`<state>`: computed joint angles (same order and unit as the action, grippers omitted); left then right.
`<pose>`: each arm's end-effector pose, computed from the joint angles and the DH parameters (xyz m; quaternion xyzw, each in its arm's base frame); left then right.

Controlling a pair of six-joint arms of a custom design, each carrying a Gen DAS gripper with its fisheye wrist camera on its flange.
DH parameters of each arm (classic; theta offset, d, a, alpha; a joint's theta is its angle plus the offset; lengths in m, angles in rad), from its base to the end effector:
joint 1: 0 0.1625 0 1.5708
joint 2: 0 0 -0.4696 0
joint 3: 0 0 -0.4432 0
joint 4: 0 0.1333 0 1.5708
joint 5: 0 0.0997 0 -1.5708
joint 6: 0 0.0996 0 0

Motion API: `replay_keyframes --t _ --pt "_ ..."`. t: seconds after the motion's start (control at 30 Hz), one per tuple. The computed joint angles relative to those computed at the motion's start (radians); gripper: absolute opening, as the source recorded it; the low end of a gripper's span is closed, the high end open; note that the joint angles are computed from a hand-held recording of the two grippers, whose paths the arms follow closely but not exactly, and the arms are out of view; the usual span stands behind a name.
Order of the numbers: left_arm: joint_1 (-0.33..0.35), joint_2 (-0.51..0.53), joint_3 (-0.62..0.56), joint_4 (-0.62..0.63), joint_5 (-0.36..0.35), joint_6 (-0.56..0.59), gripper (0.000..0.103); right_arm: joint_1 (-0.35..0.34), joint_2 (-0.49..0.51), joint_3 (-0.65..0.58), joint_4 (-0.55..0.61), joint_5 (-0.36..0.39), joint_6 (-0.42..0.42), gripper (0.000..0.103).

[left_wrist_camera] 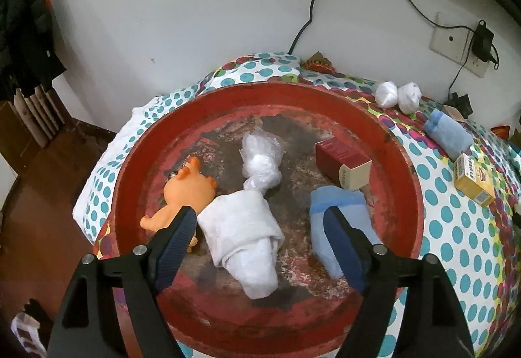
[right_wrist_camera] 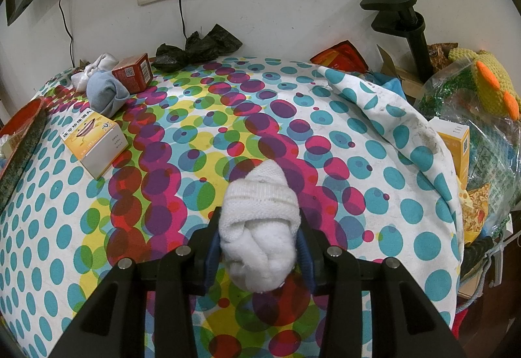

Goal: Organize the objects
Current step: 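Carry the white sock with the right gripper toward the red tray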

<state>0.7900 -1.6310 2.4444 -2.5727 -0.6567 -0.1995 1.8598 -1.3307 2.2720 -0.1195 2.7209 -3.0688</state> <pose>-0.1207 -0.4232 0.2682 0.2162 0.8678 -0.2813 0.3479 0.1339 -0.3016 0.1627 -0.1135 -0.7979 0.3930 0.4427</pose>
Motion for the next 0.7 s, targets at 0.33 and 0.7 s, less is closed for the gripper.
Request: replay_keyframes --t 0.33,0.7 --pt "0.041 -0.005 -0.005 -0.012 -0.042 -0.005 0.079 0.008 0.018 -0.01 0.005 0.015 0.008 0.041" --pt "0.062 -0.008 -0.005 -0.055 -0.051 0.011 0.088 0.051 0.089 -0.042 0.036 0.114 0.086 0.039"
